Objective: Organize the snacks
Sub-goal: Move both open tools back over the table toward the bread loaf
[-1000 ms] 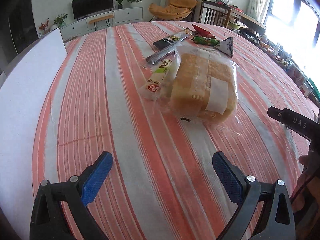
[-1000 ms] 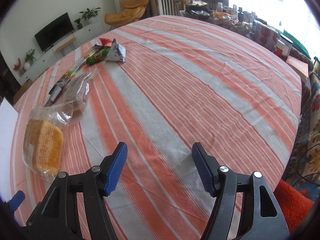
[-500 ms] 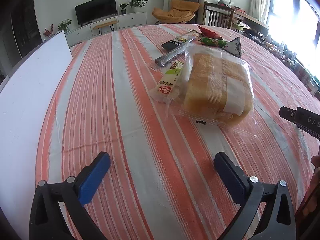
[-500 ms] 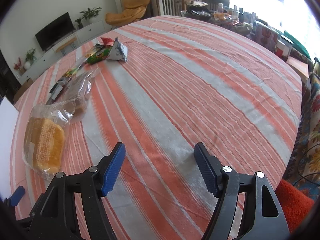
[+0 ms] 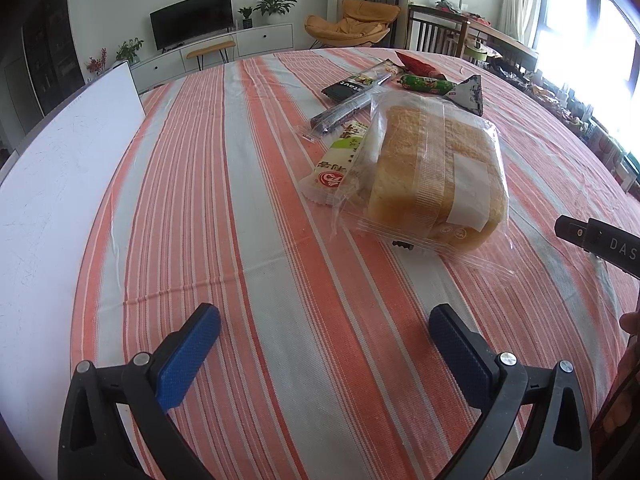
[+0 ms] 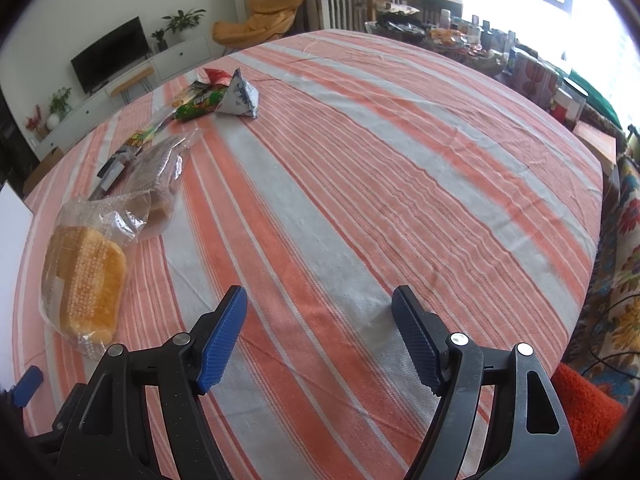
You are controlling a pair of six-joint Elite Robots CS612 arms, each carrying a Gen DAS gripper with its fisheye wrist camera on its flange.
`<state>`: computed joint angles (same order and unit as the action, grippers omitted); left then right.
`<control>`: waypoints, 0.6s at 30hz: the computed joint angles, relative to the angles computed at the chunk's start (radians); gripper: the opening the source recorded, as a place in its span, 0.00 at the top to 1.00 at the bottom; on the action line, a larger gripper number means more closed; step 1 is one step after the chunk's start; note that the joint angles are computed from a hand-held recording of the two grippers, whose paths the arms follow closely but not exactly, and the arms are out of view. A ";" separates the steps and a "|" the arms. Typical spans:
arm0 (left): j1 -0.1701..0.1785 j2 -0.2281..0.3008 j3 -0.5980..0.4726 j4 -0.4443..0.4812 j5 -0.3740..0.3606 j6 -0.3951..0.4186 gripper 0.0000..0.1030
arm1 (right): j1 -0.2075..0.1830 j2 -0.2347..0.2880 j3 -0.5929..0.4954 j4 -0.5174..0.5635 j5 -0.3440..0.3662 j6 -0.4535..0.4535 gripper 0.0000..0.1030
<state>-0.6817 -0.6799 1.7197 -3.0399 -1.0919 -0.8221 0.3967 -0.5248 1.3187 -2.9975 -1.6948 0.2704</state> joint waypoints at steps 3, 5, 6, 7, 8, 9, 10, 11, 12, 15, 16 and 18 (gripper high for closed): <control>0.000 0.000 0.000 0.000 0.000 0.000 0.00 | 0.000 0.000 0.001 -0.001 0.002 0.001 0.25; 0.000 0.000 0.000 0.000 0.000 0.000 0.00 | -0.001 -0.001 0.002 -0.003 0.007 0.002 0.25; 0.000 0.000 0.000 0.000 0.000 0.000 0.00 | -0.002 -0.001 0.003 -0.005 0.010 0.004 0.25; 0.000 0.000 0.000 0.000 0.000 0.000 0.00 | -0.002 -0.002 0.004 -0.006 0.013 0.005 0.25; 0.000 0.000 0.000 0.000 0.000 0.000 0.00 | -0.003 -0.002 0.005 -0.008 0.015 0.006 0.25; 0.000 0.000 0.000 0.000 0.000 0.000 0.00 | -0.003 -0.002 0.006 -0.009 0.017 0.006 0.25; 0.000 0.000 0.000 0.000 0.000 0.000 0.00 | -0.004 -0.002 0.006 -0.009 0.018 0.006 0.25; 0.000 0.000 0.000 -0.001 0.000 0.000 0.00 | -0.004 -0.003 0.007 -0.009 0.019 0.007 0.25; 0.000 0.000 0.000 -0.001 0.000 0.000 0.00 | -0.004 -0.003 0.007 -0.009 0.020 0.007 0.25; 0.000 0.000 0.000 -0.001 0.000 0.000 0.00 | -0.004 -0.003 0.006 -0.009 0.019 0.007 0.25; 0.000 0.000 0.000 -0.001 0.000 0.000 0.00 | -0.004 -0.003 0.006 -0.008 0.018 0.006 0.25; 0.000 0.000 0.001 -0.002 0.000 0.000 0.00 | -0.004 -0.003 0.006 -0.008 0.018 0.006 0.24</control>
<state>-0.6818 -0.6802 1.7209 -3.0414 -1.0922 -0.8216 0.3931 -0.5275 1.3251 -3.0057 -1.6768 0.2762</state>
